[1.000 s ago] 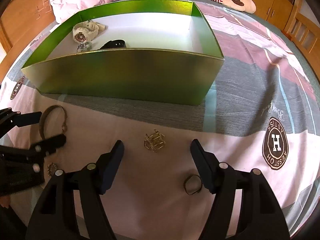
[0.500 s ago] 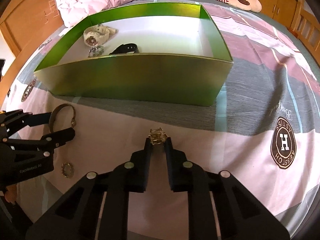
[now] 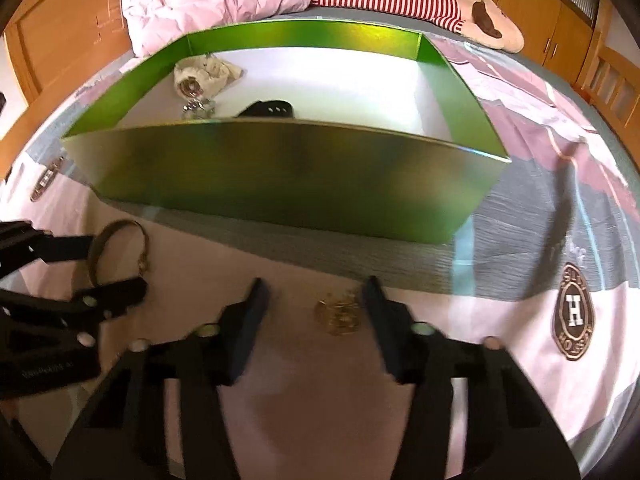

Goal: Organize jewelry
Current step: 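Lift the bangle and gold charm over the green box and open both grippers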

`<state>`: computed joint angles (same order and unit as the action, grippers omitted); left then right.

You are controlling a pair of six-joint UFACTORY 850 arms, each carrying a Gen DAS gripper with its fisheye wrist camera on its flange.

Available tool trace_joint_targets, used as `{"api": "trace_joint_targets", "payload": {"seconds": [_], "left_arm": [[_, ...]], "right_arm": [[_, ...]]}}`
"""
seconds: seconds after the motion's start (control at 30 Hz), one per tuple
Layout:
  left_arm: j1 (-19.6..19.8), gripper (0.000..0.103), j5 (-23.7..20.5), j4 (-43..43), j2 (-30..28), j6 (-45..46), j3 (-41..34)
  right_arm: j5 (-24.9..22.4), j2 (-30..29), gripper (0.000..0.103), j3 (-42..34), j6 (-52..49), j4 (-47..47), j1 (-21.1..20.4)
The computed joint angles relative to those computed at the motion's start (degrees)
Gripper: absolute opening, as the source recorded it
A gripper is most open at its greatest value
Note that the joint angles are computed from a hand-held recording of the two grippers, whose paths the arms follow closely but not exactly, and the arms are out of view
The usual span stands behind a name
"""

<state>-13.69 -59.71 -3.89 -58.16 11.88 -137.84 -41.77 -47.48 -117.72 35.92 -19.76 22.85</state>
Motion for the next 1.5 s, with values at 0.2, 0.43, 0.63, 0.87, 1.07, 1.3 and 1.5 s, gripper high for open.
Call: {"api": "trace_joint_targets", "payload": {"seconds": [0.2, 0.43, 0.63, 0.87, 1.07, 1.3, 1.5], "left_arm": [[0.1, 0.062, -0.7, -0.1, -1.0, -0.3, -1.7], [-0.1, 0.062, 2.4, 0.6, 1.2, -0.9, 2.3], [-0.5, 0.062, 3.5, 1.1, 2.5, -1.3, 4.5], [-0.6, 0.062, 3.8, 1.0, 3.0, -1.6, 5.2], [-0.5, 0.061, 5.1, 0.4, 4.0, -1.2, 6.5], [-0.5, 0.061, 7.9, -0.7, 6.6, 0.0, 10.0], [-0.5, 0.061, 7.8, -0.5, 6.6, -0.1, 9.9]], "right_arm": [[0.7, -0.2, 0.015, -0.6, -2.4, 2.9, -0.1], [1.5, 0.9, 0.015, 0.9, -1.5, 3.2, -0.4], [2.1, 2.1, 0.015, 2.7, -0.3, 2.1, -0.3], [1.4, 1.4, 0.015, 1.7, 0.2, 0.8, 0.1], [1.8, 1.8, 0.015, 2.2, 1.3, -0.1, 0.3], [2.6, 2.6, 0.015, 3.1, 2.5, -0.9, 0.4], [2.6, 2.8, 0.015, 3.4, 2.0, -0.6, 0.4]]}}
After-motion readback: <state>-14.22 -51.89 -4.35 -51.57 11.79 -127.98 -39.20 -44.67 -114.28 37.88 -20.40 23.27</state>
